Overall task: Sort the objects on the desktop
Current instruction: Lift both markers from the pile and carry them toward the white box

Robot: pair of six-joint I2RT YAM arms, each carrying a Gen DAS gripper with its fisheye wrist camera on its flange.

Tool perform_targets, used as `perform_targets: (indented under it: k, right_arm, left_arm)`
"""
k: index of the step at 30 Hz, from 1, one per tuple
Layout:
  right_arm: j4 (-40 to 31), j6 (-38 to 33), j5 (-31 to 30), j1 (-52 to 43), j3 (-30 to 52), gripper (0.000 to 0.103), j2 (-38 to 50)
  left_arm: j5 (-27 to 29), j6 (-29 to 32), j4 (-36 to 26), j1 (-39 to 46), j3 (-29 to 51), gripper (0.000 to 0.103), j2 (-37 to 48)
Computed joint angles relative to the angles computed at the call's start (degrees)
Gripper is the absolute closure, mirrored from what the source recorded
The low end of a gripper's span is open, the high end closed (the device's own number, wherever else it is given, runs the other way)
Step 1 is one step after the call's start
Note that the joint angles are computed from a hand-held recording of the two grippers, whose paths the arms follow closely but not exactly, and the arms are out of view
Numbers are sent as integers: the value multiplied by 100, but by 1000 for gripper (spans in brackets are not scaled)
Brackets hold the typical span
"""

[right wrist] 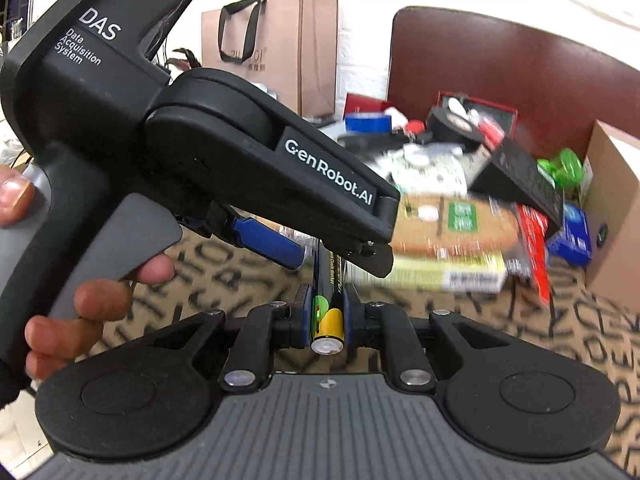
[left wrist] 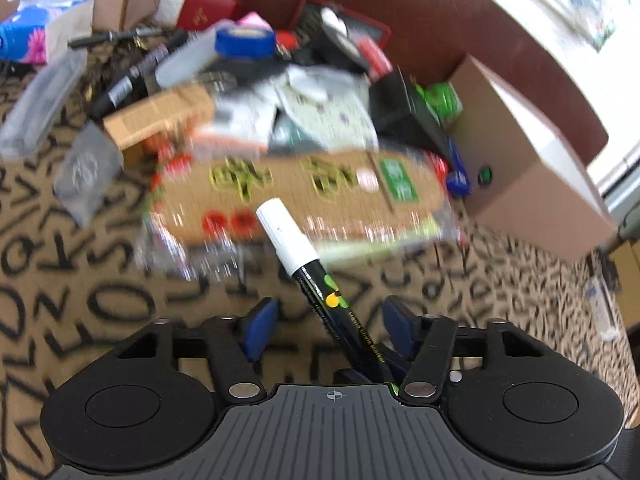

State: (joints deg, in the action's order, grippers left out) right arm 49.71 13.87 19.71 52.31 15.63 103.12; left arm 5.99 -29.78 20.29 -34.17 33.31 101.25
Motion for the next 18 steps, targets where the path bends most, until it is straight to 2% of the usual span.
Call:
perform_targets:
  k: [5, 12, 13, 15, 18]
  right_arm:
    - [8, 501, 237, 404, -526, 85, -194]
    - [188, 853, 513, 722, -841, 84, -207]
    - [190, 833, 513, 701, -807, 84, -187]
    - [123, 869, 556, 744, -791, 83, -206]
    - [76, 929, 592, 771, -797, 80, -213]
  left_arm:
    - [-342, -150, 114, -518, -329, 38, -203]
    - [-555, -312, -276, -881, -221, 43, -314]
    - [-605, -331, -360, -907, -169, 45, -301]
    - [-760, -381, -680, -950, 18, 61, -242]
    - [-780, -469, -951, -913, 152, 66, -256]
